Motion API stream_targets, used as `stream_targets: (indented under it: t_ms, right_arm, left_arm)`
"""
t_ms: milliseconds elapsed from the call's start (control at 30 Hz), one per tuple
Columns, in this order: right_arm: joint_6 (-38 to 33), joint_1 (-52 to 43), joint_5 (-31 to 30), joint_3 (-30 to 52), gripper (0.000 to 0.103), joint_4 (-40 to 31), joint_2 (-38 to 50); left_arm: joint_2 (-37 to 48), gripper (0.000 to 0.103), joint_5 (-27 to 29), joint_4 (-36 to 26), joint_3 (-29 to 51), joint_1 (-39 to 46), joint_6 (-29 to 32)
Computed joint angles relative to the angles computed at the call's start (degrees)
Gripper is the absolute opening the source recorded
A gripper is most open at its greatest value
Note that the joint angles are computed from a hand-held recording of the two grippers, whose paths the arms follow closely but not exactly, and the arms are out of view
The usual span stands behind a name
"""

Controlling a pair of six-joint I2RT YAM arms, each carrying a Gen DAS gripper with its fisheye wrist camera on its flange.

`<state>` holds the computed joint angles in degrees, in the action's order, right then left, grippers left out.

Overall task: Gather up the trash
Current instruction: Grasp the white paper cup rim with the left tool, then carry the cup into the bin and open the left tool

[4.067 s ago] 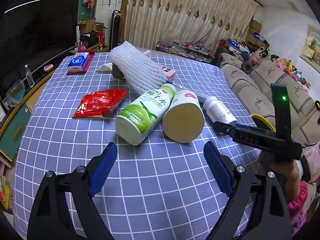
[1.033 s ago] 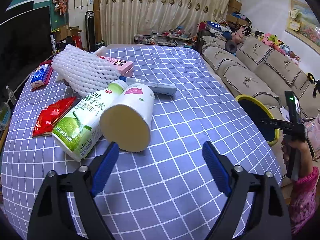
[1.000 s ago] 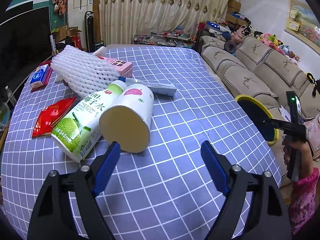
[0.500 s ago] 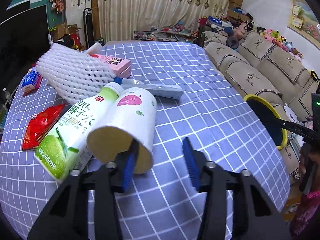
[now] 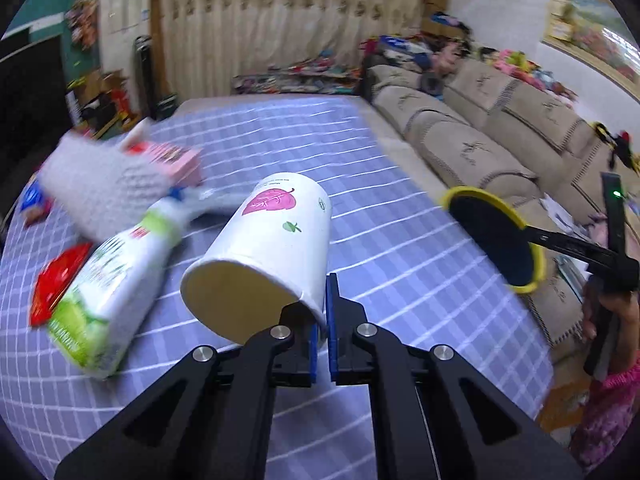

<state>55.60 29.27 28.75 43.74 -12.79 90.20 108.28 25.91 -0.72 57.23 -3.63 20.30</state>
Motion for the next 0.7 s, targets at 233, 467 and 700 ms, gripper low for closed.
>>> stream_targets:
  t_ms: [233, 467, 700]
  right_arm:
    - [4.0, 0.8, 4.4, -4.5, 0.053, -5.5, -7.2]
    - [10.8, 2.0, 8.3, -10.5, 0.054, -14.4, -17.9]
    - [12.3, -0.2, 8.3, -15.0, 0.055, -16.9, -25.1]
  left_arm:
    - [0.6, 0.004, 0.5, -2.4, 4.5, -11.6, -1.4]
    - [8.0, 0.004, -1.2, -9.5, 16.7, -24.6, -1.9]
    - [18.7, 0.005, -6.0, -15.4, 30.9, -34.7, -2.6]
